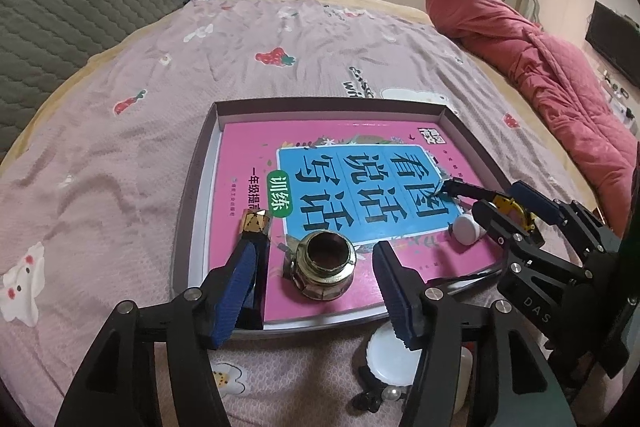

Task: Organize rigid objects
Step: 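Lower and release brass cup onto book with left gripper while right releases pill bottle, then withdraw both open grippers back toward the remaining items beside the tray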

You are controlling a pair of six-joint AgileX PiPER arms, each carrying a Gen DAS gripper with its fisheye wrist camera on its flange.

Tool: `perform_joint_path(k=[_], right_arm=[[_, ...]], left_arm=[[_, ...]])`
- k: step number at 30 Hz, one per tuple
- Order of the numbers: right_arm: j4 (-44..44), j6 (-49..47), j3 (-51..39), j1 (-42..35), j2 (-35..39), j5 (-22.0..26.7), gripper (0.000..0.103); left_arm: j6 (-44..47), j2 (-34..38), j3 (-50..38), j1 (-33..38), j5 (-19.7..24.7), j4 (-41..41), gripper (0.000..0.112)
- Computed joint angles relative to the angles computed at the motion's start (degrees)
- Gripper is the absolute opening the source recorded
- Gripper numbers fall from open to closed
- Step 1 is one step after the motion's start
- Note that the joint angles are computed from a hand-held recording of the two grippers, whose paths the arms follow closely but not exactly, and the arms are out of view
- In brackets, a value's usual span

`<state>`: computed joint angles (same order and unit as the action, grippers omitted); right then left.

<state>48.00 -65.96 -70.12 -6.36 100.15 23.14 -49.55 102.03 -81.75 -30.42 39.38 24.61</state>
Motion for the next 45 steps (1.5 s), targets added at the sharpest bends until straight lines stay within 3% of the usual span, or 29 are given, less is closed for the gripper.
perform_joint_path(k=[22, 45], right_arm=[[5.2, -4.3, 0.8, -2.2, -1.2, 3.8, 0.059], [4.1, 0.4, 7.0, -3.3, -9.1, 0.9, 0.059]], left_arm=[[-3.6, -1.6, 1.1, -1.7, 2.1, 3.1, 0.072], [-6.9, -7.8, 7.9, -5.2, 2.5, 5.0, 0.073]])
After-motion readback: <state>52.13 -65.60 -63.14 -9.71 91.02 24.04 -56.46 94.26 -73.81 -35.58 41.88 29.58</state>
